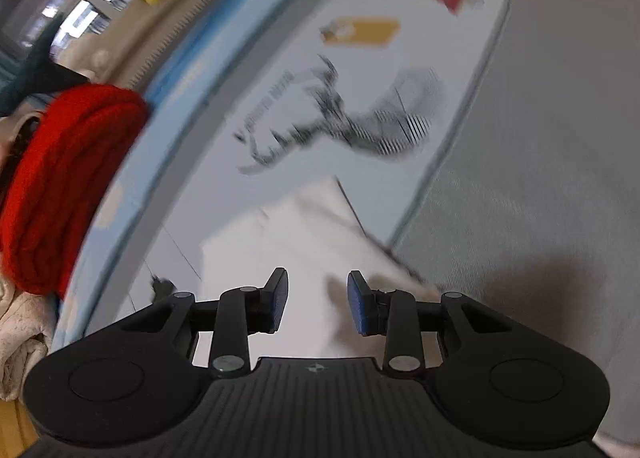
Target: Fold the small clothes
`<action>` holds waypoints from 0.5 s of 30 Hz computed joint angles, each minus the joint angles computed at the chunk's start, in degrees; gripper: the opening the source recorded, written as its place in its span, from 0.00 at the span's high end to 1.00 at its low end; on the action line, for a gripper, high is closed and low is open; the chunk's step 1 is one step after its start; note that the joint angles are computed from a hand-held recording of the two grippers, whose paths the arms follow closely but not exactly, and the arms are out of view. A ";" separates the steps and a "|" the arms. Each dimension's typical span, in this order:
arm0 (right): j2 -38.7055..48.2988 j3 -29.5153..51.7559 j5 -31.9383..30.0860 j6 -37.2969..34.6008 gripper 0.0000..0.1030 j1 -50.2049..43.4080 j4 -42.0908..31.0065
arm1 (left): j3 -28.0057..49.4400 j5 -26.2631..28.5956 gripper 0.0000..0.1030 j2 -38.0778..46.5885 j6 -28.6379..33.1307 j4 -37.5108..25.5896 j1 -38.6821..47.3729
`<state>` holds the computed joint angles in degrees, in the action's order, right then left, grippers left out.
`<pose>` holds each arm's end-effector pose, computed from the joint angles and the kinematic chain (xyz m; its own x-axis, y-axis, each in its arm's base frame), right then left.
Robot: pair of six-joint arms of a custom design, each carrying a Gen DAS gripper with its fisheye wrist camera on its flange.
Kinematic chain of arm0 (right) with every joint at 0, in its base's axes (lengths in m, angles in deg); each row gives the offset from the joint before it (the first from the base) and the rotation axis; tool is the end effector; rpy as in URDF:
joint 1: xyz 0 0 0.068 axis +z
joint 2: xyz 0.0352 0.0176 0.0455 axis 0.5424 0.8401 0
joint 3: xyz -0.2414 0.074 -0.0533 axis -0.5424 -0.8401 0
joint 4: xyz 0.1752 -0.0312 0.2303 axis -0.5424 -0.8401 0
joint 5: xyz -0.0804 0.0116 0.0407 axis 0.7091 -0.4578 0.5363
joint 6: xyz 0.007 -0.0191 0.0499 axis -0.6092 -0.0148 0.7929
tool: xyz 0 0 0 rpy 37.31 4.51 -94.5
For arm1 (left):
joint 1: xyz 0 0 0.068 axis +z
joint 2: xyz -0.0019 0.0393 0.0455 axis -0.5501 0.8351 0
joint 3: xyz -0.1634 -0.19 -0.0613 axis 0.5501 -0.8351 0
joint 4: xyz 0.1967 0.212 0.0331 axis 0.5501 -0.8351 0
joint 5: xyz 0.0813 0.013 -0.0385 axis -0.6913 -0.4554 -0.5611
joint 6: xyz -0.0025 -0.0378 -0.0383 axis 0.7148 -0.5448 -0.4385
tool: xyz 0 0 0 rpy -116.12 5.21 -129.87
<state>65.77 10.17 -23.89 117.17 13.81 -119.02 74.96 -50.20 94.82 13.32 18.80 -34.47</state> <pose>0.2102 -0.0700 0.2214 -0.2853 0.8841 -0.3700 0.7473 0.4469 0.4917 0.3142 -0.0108 0.2030 -0.8209 -0.3152 -0.4762 -0.1920 0.9377 -0.2897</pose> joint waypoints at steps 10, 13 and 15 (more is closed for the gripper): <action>2.94 0.73 5.95 4.24 0.77 3.54 -5.53 | 4.62 13.86 0.65 10.17 0.05 -0.09 5.78; 3.61 0.58 7.92 6.56 0.74 2.00 -7.89 | 5.58 12.69 0.73 11.14 2.35 -0.84 4.18; 3.01 0.14 5.05 6.53 0.76 -0.22 -7.40 | 5.37 11.29 1.00 10.10 3.85 -1.72 3.38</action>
<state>68.77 10.31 -18.84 123.70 13.59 -126.42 80.34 -38.90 104.91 17.17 17.08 -31.10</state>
